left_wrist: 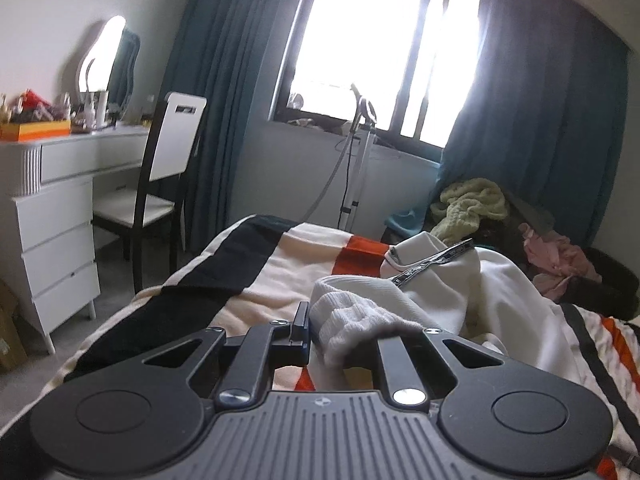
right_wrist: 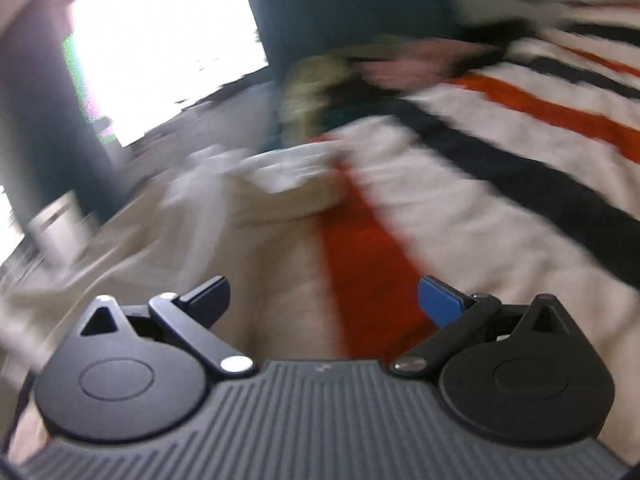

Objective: Fold clothes

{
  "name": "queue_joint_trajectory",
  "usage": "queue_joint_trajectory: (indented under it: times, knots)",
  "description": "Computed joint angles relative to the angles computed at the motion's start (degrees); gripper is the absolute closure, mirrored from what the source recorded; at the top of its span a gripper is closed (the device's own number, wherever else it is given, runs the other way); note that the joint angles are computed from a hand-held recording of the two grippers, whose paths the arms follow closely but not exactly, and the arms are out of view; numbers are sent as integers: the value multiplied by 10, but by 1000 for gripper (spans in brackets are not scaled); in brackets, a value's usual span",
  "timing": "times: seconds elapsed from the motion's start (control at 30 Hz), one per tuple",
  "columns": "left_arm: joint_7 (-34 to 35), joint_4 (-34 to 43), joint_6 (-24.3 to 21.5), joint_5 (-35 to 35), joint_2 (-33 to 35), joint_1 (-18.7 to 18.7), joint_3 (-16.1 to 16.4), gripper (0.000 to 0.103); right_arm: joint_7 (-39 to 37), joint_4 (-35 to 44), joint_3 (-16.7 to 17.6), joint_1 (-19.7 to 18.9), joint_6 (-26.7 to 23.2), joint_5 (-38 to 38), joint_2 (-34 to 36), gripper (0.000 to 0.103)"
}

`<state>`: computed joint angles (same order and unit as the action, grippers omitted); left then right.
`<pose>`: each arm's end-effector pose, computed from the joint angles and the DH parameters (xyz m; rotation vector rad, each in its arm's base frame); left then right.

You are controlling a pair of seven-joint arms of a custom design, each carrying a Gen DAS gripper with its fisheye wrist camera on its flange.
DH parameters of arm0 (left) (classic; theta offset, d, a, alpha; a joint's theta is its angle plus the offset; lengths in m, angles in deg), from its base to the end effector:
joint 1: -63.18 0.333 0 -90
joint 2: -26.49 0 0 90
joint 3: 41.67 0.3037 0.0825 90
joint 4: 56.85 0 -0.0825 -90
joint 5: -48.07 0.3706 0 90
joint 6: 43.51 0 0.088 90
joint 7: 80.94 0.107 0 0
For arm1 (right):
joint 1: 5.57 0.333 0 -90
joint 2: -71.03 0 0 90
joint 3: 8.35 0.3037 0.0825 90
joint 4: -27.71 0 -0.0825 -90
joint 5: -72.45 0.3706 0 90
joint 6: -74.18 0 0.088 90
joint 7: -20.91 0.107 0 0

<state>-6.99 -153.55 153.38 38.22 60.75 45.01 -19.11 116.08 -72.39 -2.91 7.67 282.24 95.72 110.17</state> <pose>0.7029 0.0105 0.4203 -1.7106 1.2032 -1.0360 0.6674 0.1574 0.3247 -1.1991 1.6449 -0.6463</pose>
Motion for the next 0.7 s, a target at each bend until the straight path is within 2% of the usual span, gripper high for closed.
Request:
queue_joint_trajectory:
  times: [0.03,0.13,0.2,0.23,0.3,0.33,0.47,0.57,0.6,0.7]
  knots:
    - [3,-2,4,-1,0,-6,5,90,4,-9,34,-29,6,-65,0,1]
    - [14,-6,11,-13,1,-20,17,90,-6,-13,83,-67,-6,-201,8,1]
    - [18,-2,12,-22,3,-20,16,90,-30,1,78,-57,-21,-230,19,1]
    - [21,0,14,-28,5,-24,19,90,-45,11,64,-41,-30,-225,24,1]
    - [25,2,17,-32,5,-20,14,90,-78,41,-1,25,-49,-146,37,1]
    - [27,3,19,-34,6,-18,11,90,-81,55,-13,37,-54,-114,46,0]
    - [40,2,31,-41,4,-9,-3,90,-52,80,-2,20,-36,-40,61,1]
    - [54,3,38,-30,2,7,-27,90,-43,80,-26,38,1,32,61,0]
    - [59,4,40,-27,1,12,-34,90,-44,83,-35,46,6,57,62,0]
    - [69,11,36,-17,4,27,-54,90,-106,108,-109,113,-32,168,70,0]
